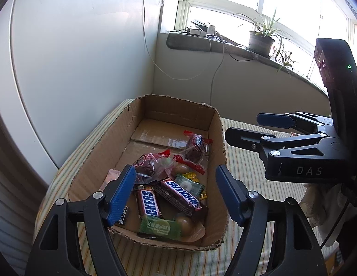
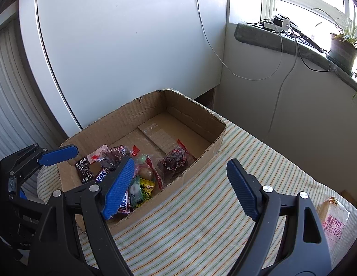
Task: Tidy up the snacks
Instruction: 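Move both open tools to the bagged bread loaf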
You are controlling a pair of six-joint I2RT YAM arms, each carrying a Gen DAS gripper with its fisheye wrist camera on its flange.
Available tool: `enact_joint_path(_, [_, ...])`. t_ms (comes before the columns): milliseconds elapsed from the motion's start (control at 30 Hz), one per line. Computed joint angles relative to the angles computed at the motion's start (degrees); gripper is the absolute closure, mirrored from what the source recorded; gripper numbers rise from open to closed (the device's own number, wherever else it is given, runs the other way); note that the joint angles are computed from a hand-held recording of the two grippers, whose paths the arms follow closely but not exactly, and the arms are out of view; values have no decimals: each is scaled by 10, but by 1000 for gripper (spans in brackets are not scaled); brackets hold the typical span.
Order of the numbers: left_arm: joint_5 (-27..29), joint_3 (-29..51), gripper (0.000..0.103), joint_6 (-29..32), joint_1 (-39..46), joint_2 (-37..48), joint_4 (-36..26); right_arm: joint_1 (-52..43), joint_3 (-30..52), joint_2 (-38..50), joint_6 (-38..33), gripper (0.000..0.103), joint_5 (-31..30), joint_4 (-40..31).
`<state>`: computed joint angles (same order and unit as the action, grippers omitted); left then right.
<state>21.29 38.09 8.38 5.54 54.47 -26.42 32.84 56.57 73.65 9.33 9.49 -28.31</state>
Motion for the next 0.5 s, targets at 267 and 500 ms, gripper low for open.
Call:
enact_joint_path(267, [-45,-4,25,-40,-71,-38,-14,-35,-45,-91,4,18,-4,-34])
enact_joint_path(500, [-83,-1,25,-86,-168,-39,-3,-120,-89,-183,-14,18,-30,-77])
